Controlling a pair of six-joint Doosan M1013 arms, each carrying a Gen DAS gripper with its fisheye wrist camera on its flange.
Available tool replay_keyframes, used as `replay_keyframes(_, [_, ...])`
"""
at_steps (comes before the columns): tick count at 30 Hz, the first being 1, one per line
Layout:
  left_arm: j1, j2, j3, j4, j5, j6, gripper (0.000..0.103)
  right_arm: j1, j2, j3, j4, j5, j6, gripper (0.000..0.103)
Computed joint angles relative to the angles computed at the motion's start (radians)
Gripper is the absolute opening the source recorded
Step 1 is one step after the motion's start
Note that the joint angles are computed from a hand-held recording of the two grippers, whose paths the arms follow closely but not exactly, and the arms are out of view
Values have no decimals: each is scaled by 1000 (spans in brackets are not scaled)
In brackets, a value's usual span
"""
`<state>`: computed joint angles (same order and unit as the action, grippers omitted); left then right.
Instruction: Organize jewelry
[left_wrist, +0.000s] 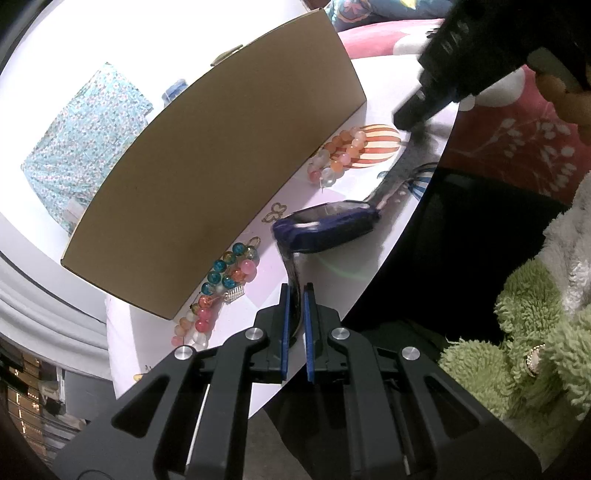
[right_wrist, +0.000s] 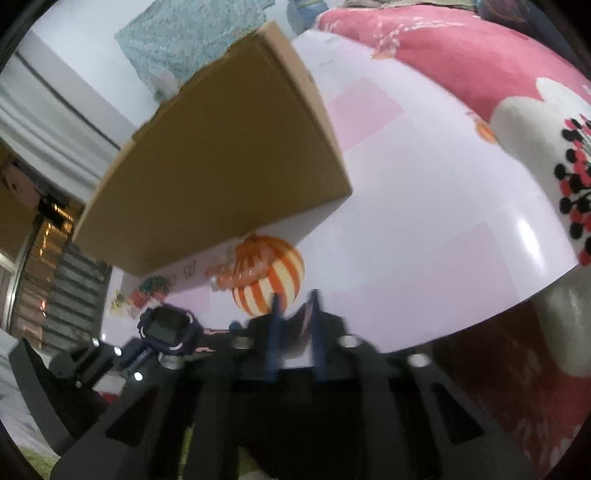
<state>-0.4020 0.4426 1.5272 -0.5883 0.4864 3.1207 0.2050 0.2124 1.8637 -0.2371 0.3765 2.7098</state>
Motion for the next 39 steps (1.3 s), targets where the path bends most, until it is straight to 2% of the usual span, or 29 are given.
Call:
replay_keyframes(11, [4,-12,21,-59,-38,38,4,33,-13,-12,-208,46,129,4])
replay_keyframes(19, [9,-41,41,-130,-67,80,3,80,-37,-32,-418,112,237,3])
replay_keyframes(26, [15,-87,88,-349,-116,301,3,119,-77,-40,-609,152,341,3])
replay_keyframes(30, [23,-115,94,-568,-132,501,3,142,-108,-48,-789,159,426,3])
replay_keyframes(35, [24,-118,48,-802,-142,706,3,126,-119,-94,-937,127,413,3])
replay_keyframes(37, [21,-101,-5,-786,-141,665,3,96,-111,-133,-936,79,351,3])
replay_keyframes(39, [13,-72,-68,-762,-152,622,3,51,-86,-193,-833,20,206,3])
